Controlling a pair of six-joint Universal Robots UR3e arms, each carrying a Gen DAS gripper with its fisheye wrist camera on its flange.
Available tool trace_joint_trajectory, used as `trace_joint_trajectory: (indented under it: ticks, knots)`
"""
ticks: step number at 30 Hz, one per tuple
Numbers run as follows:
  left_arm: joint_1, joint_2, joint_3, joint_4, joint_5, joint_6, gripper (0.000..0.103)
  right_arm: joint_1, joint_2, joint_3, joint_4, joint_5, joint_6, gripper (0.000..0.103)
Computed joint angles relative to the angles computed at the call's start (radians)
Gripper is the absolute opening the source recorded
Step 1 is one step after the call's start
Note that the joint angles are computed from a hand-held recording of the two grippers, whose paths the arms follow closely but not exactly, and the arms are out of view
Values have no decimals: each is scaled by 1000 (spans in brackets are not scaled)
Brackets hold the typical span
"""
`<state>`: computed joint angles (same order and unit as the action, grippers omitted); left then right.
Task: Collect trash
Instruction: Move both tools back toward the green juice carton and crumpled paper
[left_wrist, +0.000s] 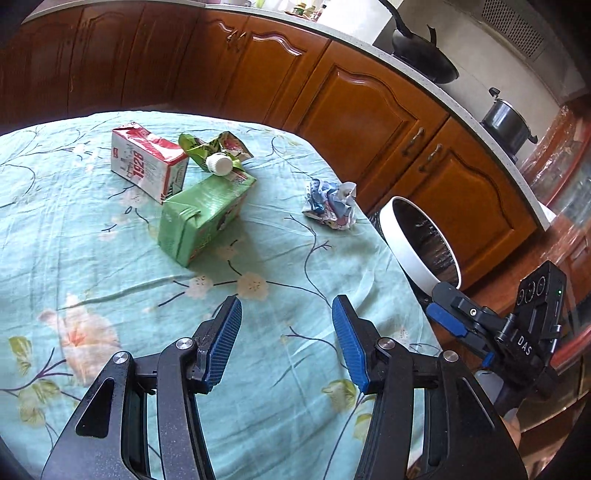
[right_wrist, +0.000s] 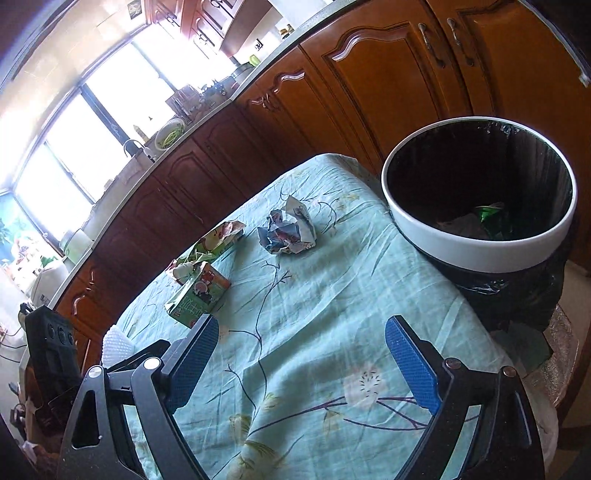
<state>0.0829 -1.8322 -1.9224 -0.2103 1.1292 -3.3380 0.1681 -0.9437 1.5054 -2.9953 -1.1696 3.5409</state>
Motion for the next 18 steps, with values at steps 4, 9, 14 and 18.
trace_joint_trajectory:
  ticks: [4, 9, 14, 18]
  knots:
    - [34, 22, -30, 9, -9, 6, 51, 16, 33, -70, 39, -2, -7, 93]
    - [69, 33, -44, 10, -18, 7, 51, 28, 87, -176, 94, -3, -11, 93]
    - [75, 21, -19, 13, 4, 10, 59, 31, 151, -306, 167, -5, -19, 93]
    - [75, -13, 34, -11, 26, 34, 65, 31, 206, -422, 227, -11, -28, 93]
